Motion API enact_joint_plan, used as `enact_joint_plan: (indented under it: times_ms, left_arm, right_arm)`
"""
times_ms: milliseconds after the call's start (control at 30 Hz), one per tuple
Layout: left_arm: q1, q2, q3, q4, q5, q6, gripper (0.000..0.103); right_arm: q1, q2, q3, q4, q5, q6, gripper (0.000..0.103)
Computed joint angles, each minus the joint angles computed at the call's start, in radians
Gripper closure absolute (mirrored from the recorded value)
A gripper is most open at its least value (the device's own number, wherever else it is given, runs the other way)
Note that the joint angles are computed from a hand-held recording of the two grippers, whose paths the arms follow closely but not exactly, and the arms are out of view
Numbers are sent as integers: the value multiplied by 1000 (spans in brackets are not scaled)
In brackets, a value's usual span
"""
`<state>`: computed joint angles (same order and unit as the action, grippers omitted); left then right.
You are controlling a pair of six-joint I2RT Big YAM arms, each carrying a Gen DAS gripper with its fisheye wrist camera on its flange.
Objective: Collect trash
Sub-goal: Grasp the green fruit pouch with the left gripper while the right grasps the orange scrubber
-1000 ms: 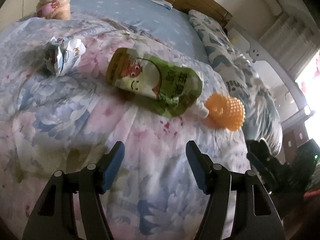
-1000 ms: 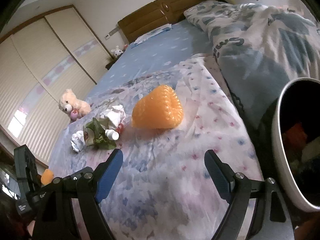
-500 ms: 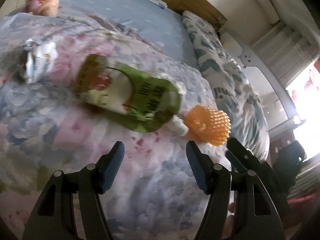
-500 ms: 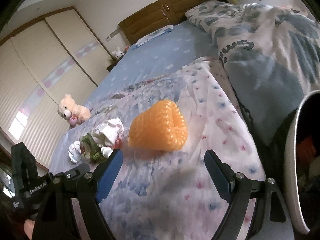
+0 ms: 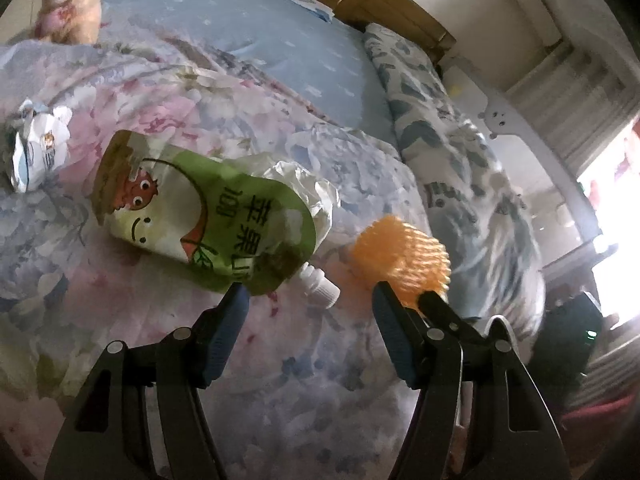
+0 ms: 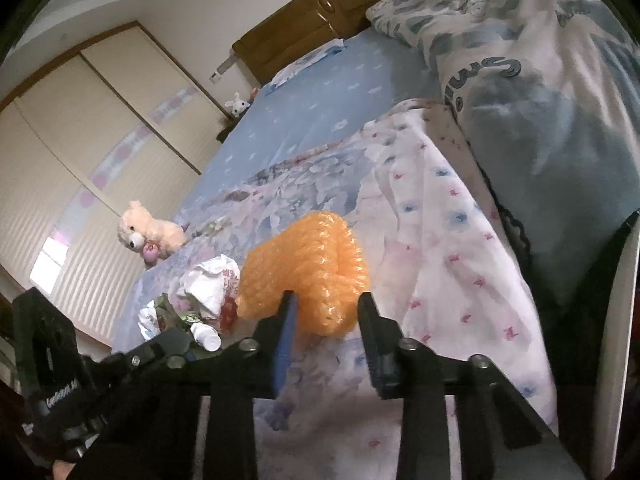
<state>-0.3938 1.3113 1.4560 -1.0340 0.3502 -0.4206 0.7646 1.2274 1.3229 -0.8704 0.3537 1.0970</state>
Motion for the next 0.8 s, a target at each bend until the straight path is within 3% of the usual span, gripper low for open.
enact_joint_plan:
  times_ms: [67, 100, 133, 233, 367, 400, 433, 633, 800]
  left_arm:
    - [-11, 0, -4, -2, -18, 24, 61]
    - [-13, 3, -4, -12, -15, 37, 79]
    - [-13, 5, -5, -21, -9, 49, 83]
    - [-16, -29, -34, -4, -41, 77, 84]
    - [0, -85, -73, -3, -32, 131, 86]
    - [8, -98, -82, -9, -21, 148, 102]
    - [19, -110, -89, -24, -2, 165, 103]
    - [75, -206, -164, -86, 42, 258, 103]
    - [96, -236, -195, -109, 66, 277, 103]
  right_arm:
    - [9, -9, -9, 1, 9, 7, 83]
    - [16, -15, -14, -1, 16, 12, 84]
    - [21, -20, -18, -1, 20, 15, 84]
    - [37, -32, -23, -10, 37, 25, 85]
    - [57, -42, -25, -15, 49, 35, 86]
    - [64, -43, -24, -19, 53, 35, 86]
    - [75, -46, -23, -23, 59, 39, 86]
    - [134, -46, -6, -45, 78, 55, 86]
    - [191, -27, 28, -95, 128, 62, 86]
